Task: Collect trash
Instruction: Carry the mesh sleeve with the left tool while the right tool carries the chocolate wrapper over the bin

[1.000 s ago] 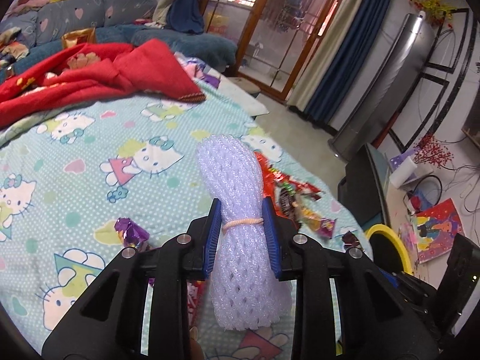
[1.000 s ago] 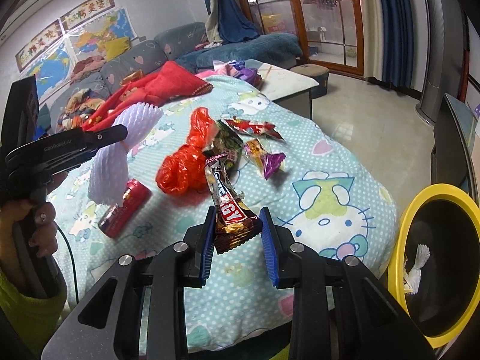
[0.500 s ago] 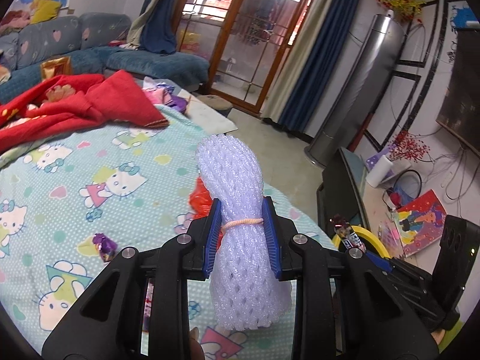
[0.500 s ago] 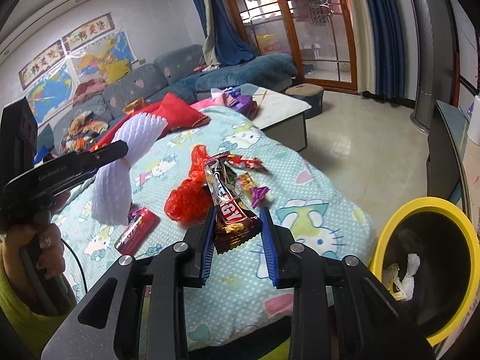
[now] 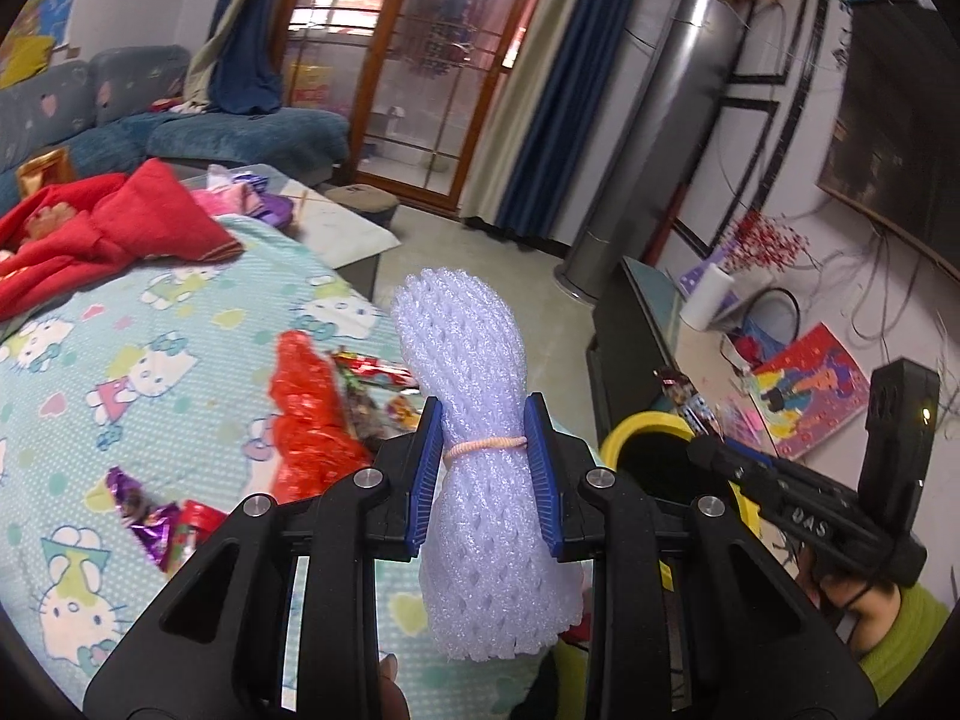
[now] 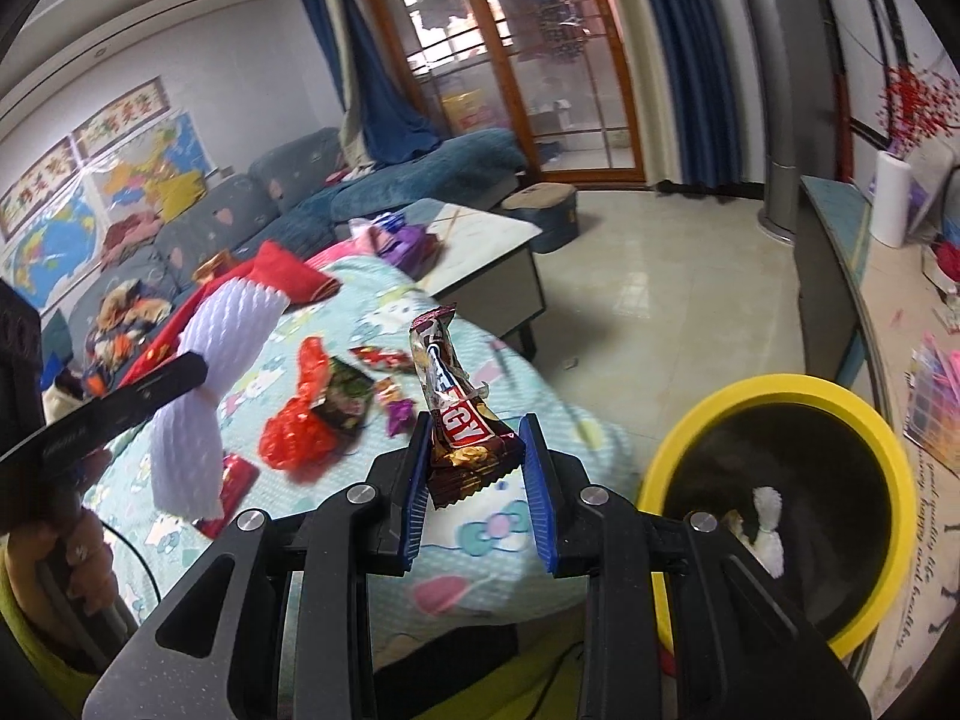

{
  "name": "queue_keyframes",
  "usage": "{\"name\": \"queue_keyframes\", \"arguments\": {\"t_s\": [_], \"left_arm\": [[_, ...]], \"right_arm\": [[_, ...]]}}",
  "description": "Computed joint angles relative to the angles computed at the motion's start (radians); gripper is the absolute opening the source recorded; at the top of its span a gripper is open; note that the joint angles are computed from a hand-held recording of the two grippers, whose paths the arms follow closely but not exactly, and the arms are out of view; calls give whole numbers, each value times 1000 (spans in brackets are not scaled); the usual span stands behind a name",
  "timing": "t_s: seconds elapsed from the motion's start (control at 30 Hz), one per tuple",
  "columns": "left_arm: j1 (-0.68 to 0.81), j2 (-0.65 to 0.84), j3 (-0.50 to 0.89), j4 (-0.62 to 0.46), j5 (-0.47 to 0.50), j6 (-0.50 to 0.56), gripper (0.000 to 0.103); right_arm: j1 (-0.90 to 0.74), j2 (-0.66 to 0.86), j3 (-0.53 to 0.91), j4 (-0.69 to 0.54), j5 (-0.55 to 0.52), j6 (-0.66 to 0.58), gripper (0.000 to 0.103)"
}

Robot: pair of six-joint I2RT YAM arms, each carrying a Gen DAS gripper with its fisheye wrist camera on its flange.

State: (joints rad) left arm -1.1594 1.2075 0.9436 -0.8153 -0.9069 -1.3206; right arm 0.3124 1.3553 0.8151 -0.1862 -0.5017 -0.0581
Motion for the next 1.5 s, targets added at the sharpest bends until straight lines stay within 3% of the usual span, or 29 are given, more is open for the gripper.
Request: {"name": "queue_keyframes", "arguments": {"t_s": [0.8,1.5], "left_arm": [[29,326,132,339,173,338,22],[104,632,334,487,357,522,22]], "right_arm": [[-269,125,10,45,-37,-3,28],[-397,336,93,68,-5,4,28]]}}
